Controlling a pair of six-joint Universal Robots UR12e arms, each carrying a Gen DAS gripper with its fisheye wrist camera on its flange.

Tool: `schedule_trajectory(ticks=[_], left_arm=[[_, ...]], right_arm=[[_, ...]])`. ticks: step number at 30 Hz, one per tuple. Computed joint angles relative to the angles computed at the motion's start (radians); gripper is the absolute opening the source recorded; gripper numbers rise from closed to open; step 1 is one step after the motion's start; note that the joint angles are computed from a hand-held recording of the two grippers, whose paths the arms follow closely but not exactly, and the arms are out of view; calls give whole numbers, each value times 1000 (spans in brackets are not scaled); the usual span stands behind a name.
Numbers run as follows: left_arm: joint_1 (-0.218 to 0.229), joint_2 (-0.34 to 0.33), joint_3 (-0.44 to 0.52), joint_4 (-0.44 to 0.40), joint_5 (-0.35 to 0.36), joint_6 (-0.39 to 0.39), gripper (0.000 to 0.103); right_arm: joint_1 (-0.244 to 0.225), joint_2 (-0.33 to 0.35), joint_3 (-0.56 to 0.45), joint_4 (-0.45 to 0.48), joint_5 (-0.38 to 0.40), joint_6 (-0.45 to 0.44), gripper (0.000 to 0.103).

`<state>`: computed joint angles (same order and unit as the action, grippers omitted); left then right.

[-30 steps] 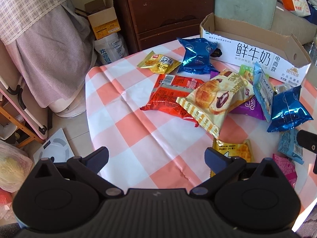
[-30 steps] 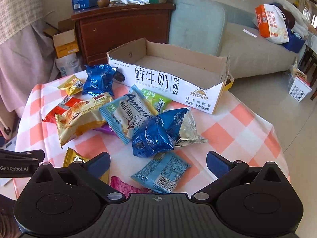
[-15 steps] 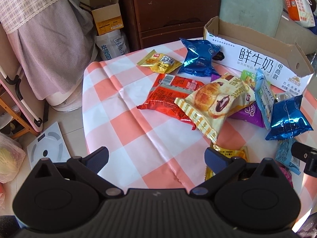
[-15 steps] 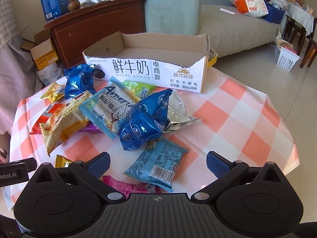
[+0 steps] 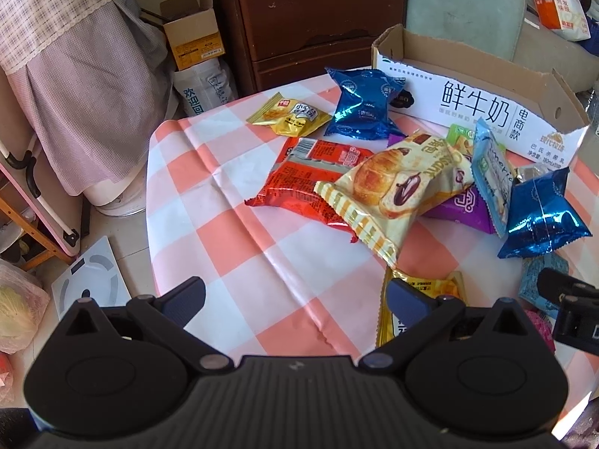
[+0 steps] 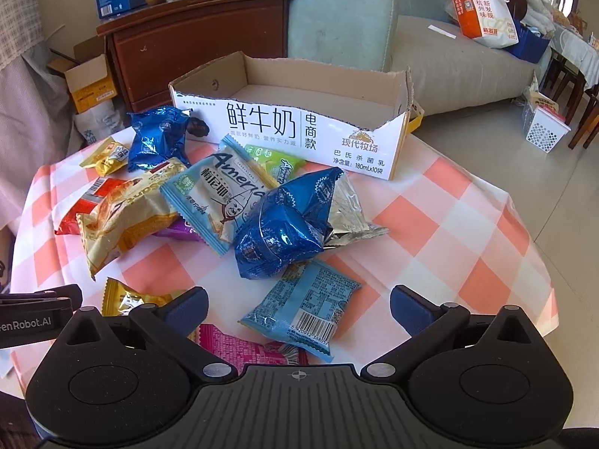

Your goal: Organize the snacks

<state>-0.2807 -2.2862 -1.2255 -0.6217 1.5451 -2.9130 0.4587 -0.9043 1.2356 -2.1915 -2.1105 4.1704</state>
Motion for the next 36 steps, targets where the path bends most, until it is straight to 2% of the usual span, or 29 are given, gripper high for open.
schedule_trajectory(ticks=[15,36], left_arm=[[-13,5,-18,35,26,54,102],[-16,6,-19,24,18,61,102]], right_arm=[[-3,7,-17,41,19,14,103],[4,19,-36,53,3,-20,103]])
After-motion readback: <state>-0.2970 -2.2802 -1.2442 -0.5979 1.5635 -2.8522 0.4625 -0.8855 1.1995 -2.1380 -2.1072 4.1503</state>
